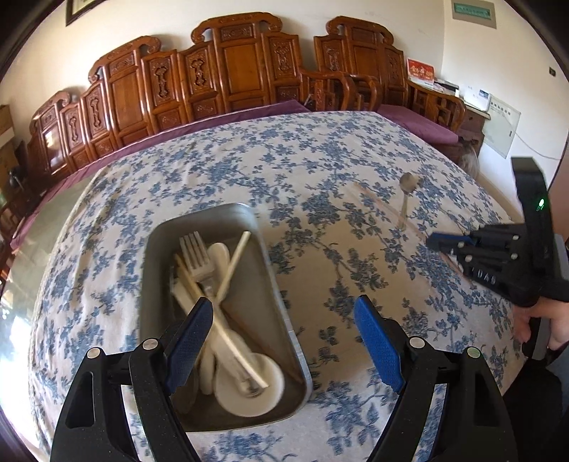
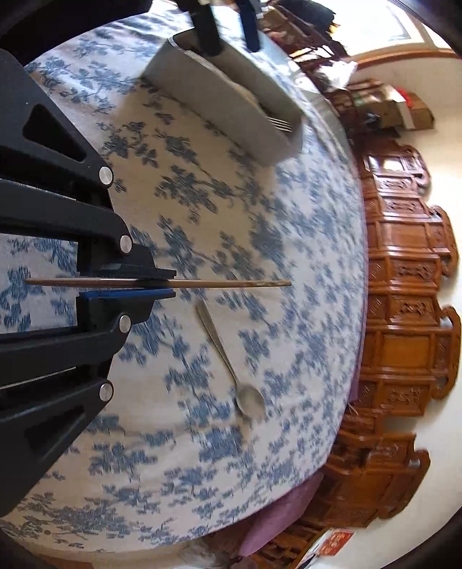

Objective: Organize utensils
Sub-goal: 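Grasp another wooden chopstick from the table with the right tool, then grasp the metal spoon with the left tool while the right tool holds the chopstick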

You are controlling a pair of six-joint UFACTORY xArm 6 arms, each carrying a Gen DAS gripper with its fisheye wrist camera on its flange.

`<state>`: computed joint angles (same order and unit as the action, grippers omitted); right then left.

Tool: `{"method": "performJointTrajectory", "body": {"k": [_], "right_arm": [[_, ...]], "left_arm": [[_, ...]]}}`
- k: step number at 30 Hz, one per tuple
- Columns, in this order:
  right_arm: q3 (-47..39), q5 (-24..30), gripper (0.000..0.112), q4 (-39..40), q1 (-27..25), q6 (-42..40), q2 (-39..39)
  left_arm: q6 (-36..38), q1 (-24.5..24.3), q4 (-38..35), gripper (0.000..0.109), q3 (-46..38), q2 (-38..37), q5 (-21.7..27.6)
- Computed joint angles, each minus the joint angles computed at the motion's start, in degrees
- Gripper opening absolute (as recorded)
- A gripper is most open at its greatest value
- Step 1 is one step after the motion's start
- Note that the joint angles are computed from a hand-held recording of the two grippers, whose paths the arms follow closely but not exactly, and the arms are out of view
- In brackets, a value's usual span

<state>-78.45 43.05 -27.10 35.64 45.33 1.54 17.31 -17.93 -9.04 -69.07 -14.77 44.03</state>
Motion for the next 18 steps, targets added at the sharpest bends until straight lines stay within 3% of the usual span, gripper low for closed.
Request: {"method": "performJointTrajectory", "body": {"k": [8, 18], "right_arm": [[4.86, -0.27, 0.006, -4.20, -4.25, 8.36, -5.28], [9.41, 0.56, 0.006, -7.95, -7.47, 14.49, -10.38]], "left_arm": [[-1.09, -3.75, 0.63, 0.078, -6.55, 6.15, 1.76], [-0.92, -7.94, 0.09, 0.078, -21.44, 19.12, 5.56]]}}
